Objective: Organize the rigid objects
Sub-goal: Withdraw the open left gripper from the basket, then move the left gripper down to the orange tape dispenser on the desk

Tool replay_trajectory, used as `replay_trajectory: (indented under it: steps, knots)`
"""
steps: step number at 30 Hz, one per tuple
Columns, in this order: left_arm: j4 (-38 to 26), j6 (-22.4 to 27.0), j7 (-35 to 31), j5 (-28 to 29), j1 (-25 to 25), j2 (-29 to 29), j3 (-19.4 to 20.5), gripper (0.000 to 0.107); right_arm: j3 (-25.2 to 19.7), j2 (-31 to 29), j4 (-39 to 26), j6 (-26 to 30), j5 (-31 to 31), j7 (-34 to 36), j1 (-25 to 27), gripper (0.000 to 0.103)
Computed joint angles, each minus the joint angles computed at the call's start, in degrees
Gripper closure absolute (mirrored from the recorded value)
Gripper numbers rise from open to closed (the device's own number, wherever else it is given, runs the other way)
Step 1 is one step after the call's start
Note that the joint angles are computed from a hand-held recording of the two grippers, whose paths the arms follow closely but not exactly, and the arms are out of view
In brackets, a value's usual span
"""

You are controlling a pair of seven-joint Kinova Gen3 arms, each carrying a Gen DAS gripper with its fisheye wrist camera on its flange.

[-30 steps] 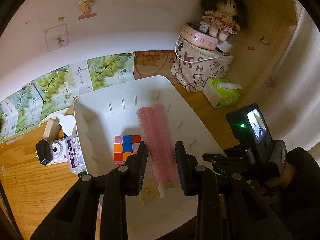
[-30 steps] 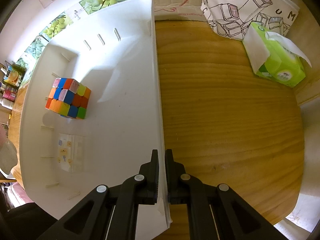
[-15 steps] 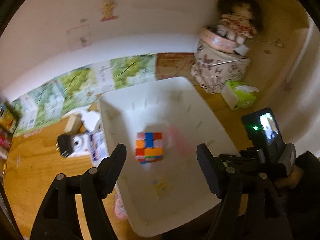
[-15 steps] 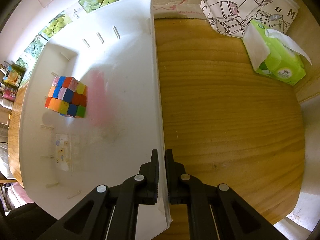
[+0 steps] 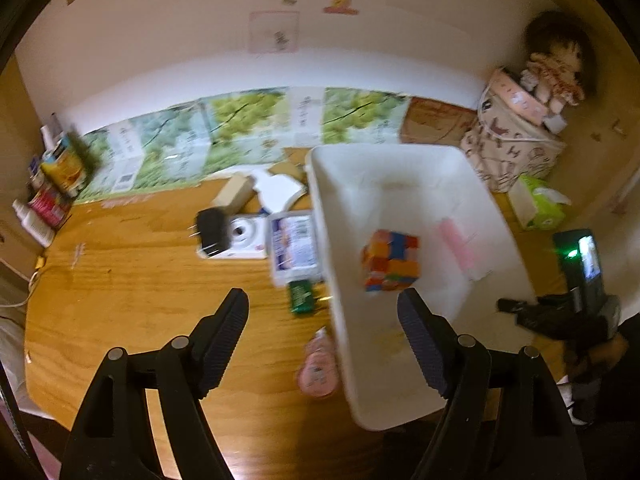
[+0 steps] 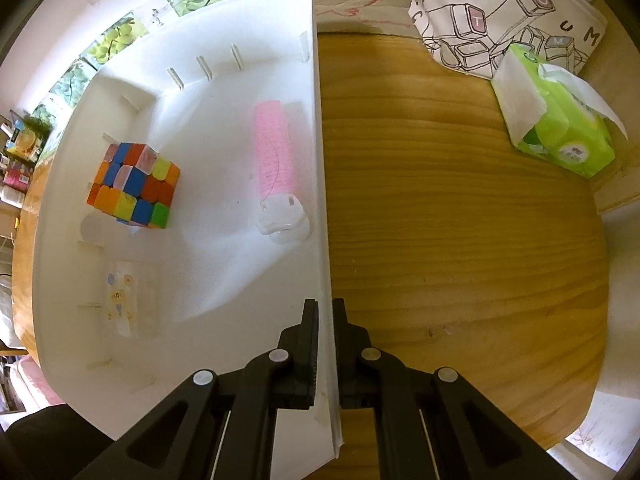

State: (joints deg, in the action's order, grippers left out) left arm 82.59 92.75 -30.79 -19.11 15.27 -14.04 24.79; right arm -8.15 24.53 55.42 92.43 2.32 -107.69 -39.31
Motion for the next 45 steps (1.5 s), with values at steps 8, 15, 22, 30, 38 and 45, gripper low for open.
replay_trajectory:
  steps: [8,15,22,30,38,45]
  knots:
    - [4.90,0.96,-4.14,2.63,-0.56,-2.93,-1.94,0.028,-0.01,0.09,-0.02,0.15,0.44,-0.33,-0.64,0.097]
    - [11.49,-3.75,-13.41,5.50,-0.09,-6.87,-2.89,0.028,0.06,0.61,-1.00,0.94,0.80,-0.39,-1.06,0.097]
    - [16.53,-7.07,-22.53,10.73,0.03,-8.26,-4.92,0.028,0.28,1.16,-1.79,1.61,1.33,-0.57,-1.71,0.097]
    - [21.48,-12.29,-31.50,13.03,0.96,-8.87,-4.18,0.028,0.40,1.17,-1.79,1.62,1.40,-0.84,-1.75,0.096]
    - [23.78,-15.62,-34.05,13.06,0.64,-8.51,-3.07,0.028,0.37,1.09,-1.71,1.68,1.33,-0.84,-1.53,0.096]
    - [24.91,-17.42,-34.94,12.44,1.06,-7.71,-2.22,0.028,0.38,1.06,-1.54,1.58,1.21,-0.79,-1.34,0.096]
